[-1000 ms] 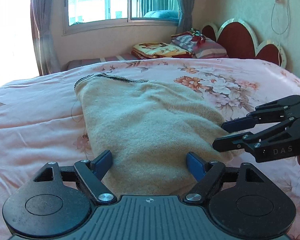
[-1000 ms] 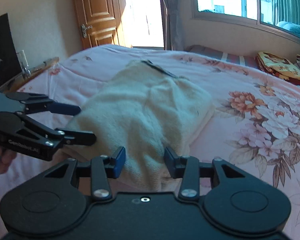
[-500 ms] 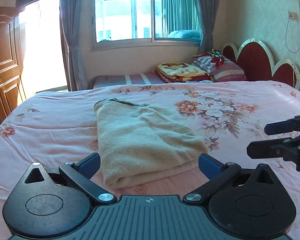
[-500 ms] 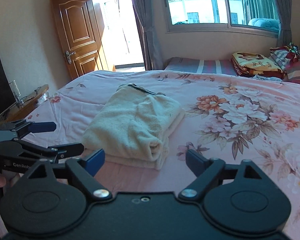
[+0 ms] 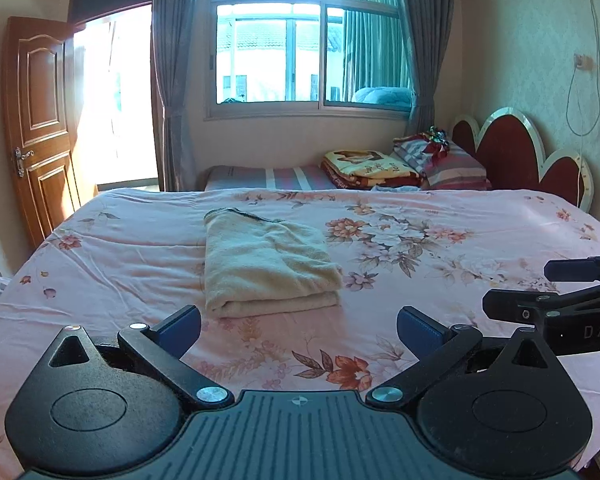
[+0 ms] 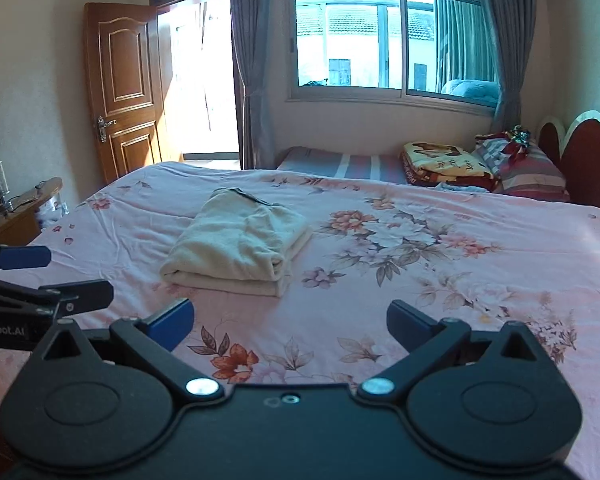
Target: Fold small clothes
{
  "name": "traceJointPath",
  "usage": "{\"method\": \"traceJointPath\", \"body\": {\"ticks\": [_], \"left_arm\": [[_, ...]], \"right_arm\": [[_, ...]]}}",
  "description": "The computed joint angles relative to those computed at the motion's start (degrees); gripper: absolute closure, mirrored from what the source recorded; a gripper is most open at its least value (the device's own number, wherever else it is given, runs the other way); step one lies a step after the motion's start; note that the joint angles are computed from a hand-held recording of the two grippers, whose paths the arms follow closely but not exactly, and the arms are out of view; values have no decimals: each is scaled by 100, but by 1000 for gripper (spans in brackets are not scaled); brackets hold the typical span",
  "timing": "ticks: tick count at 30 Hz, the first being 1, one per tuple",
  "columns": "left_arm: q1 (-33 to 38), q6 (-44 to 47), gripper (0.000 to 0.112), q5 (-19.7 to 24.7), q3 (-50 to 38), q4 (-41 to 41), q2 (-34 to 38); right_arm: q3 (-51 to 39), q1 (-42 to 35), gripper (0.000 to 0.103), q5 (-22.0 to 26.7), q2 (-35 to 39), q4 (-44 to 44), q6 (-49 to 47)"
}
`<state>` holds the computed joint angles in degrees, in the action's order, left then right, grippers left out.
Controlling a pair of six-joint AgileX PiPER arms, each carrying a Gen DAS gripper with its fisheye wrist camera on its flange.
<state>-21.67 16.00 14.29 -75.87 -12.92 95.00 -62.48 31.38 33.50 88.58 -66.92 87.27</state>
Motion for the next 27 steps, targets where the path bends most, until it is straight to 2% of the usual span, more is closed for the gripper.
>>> {"method": "traceJointPath", "body": {"ticks": [6, 14, 25, 27], "left_arm": [[-72, -580, 9, -201, 738, 449, -712], [-107, -425, 9, -231, 913, 323, -993], [-226, -839, 9, -303, 960, 758, -1137], [-221, -670, 9, -304, 999, 567, -1181]], "right_arm": [[354, 439, 1, 406, -423, -130, 249], [426, 961, 1, 1024, -606, -435, 418], [516, 1061, 1, 1262, -809, -575, 527], [520, 1084, 1, 1277, -812, -566, 515]]}}
